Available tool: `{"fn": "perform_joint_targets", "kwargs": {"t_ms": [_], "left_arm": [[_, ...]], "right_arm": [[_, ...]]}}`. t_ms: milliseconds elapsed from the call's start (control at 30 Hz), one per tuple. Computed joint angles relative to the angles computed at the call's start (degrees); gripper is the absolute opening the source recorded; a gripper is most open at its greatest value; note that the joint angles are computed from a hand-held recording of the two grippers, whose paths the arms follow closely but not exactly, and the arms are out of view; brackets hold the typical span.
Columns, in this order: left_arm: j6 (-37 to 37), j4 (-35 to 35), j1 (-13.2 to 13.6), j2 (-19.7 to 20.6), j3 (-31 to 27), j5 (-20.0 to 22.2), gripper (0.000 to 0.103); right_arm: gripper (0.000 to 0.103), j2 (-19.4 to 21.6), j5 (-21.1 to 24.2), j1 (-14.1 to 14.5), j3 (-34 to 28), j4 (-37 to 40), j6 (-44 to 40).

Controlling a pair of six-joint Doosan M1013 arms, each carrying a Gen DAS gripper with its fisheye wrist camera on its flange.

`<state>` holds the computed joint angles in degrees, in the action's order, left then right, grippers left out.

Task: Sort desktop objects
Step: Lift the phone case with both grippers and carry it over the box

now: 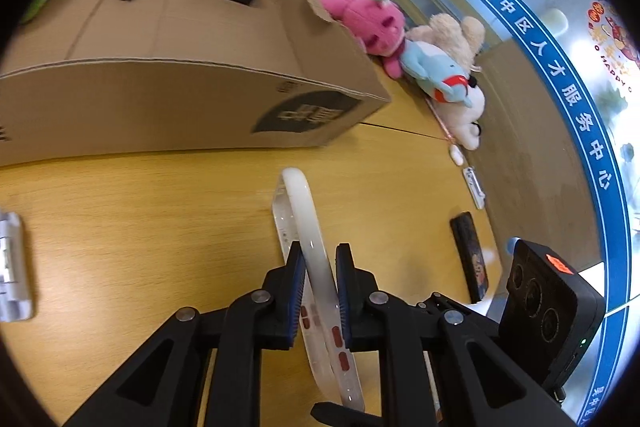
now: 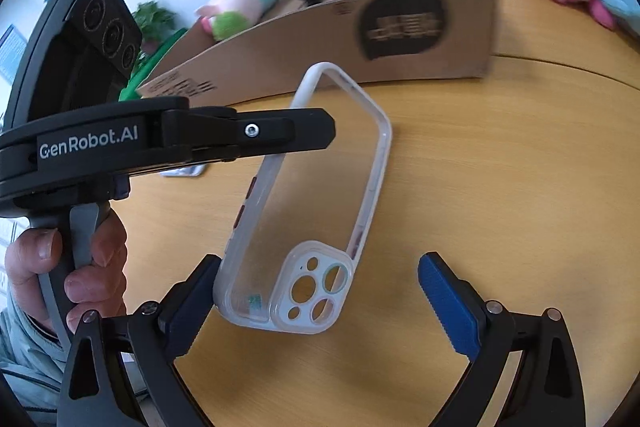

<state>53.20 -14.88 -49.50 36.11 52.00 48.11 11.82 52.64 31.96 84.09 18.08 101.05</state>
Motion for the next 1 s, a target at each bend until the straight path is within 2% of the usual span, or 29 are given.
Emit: {"fn": "perform_joint_targets", "kwargs": {"t_ms": [67,200,300,433,533,600,700,867,1000], "left_arm": [[1.23,-1.07,-0.08,0.31,-0.41,-0.39,0.013],[2.94,-1.91,-0.28,0.52,-0.80,-0.31,0.013],[2.49,-0.94,-0.46,0.06,-0.51,-0.12,0.013],[3.46,-3.36,-0.25,-0.69,1.01,-2.50,0.013],[4.60,-4.79,-0.19,-1.46,2.49,-5.24,0.013],[3.58,-2.27,-0.36,-1.63,2.52,-4.99,0.013],[1.79,1.15,-0.51,-0.94,1.33,-1.58,0.013],[0.45,5.11,-0.80,1.18,-1.72,7.03,0.013],[-0.07,10.70,-1.74,3.60,-5.62,14.33,0.013]], "right_arm": [[0.094,-0.40,-0.02,-0.31,0.50,-0.06,-0.34],[0.065,0.25,0.77,-0.46,0.30,2.76,-4.13],[0.055,0.79,0.56,-0.26,0.05,5.71,-7.74],[0.047,1.32,0.29,-0.93,0.18,11.31,-12.07],[0.048,1.04,0.32,-1.83,1.08,10.60,-10.55],[0.048,0.23,0.02,-2.94,2.59,9.15,-7.72],[0.048,-0.71,-0.89,-3.99,3.99,7.19,-4.82],[0.048,-0.63,-1.47,-3.16,3.55,-1.59,1.14],[0.046,0.96,-0.27,0.58,0.97,-15.07,7.76]]}}
